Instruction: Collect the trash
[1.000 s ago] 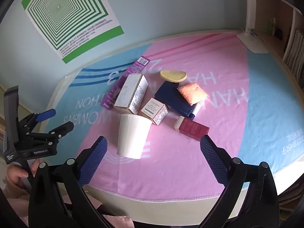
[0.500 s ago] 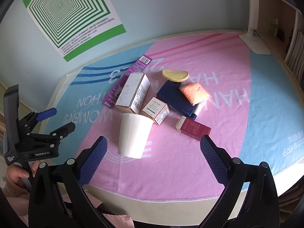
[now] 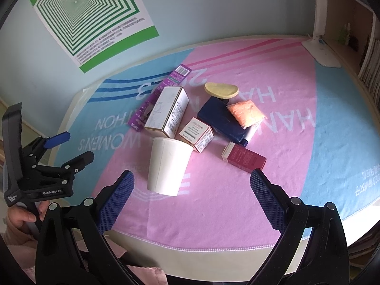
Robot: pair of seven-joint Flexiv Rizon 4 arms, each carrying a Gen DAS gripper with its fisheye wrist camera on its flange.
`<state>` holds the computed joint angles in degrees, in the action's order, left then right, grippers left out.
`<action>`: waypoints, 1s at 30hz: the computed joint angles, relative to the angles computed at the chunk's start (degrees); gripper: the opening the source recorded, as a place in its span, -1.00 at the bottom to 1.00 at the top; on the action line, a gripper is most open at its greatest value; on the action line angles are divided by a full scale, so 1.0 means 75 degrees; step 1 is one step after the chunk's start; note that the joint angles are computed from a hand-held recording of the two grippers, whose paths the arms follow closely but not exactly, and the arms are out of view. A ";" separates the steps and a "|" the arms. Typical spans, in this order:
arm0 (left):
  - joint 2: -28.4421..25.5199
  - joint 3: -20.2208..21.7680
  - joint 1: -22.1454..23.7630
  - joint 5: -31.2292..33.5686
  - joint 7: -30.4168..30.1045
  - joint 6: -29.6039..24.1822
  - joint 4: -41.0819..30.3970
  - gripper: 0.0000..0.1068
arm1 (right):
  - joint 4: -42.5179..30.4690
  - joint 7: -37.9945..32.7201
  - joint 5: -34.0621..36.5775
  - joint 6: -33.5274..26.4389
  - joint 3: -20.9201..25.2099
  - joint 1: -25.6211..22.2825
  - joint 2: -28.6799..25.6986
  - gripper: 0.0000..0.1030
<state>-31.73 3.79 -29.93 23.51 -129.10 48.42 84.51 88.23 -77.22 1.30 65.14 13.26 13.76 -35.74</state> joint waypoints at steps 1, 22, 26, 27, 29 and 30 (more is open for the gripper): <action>0.0000 0.0003 -0.0004 0.0006 -0.0005 -0.0010 -0.0005 0.81 | -0.0003 -0.0005 -0.0004 -0.0004 0.0000 0.0004 0.0000 0.89; -0.0027 -0.0013 -0.0009 0.0021 0.0048 -0.0017 -0.0002 0.81 | -0.0102 -0.0050 -0.0023 -0.0120 -0.0032 0.0028 -0.0028 0.88; -0.0022 -0.0011 -0.0008 0.0008 0.0052 -0.0026 0.0006 0.81 | -0.0111 -0.0060 -0.0020 -0.0132 -0.0028 0.0026 -0.0032 0.89; -0.0024 -0.0017 -0.0002 -0.0005 0.0055 -0.0021 0.0011 0.81 | -0.0114 -0.0062 -0.0025 -0.0135 -0.0030 0.0032 -0.0034 0.89; -0.0031 -0.0018 -0.0001 -0.0013 0.0052 -0.0018 0.0010 0.81 | -0.0113 -0.0068 -0.0034 -0.0140 -0.0035 0.0037 -0.0036 0.89; -0.0031 -0.0021 0.0002 -0.0021 0.0057 -0.0012 0.0014 0.81 | -0.0114 -0.0072 -0.0039 -0.0142 -0.0038 0.0039 -0.0039 0.89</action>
<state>-31.97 3.63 -29.92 23.36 -128.67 48.33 84.61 87.38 -77.76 1.00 64.07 12.97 14.05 -36.03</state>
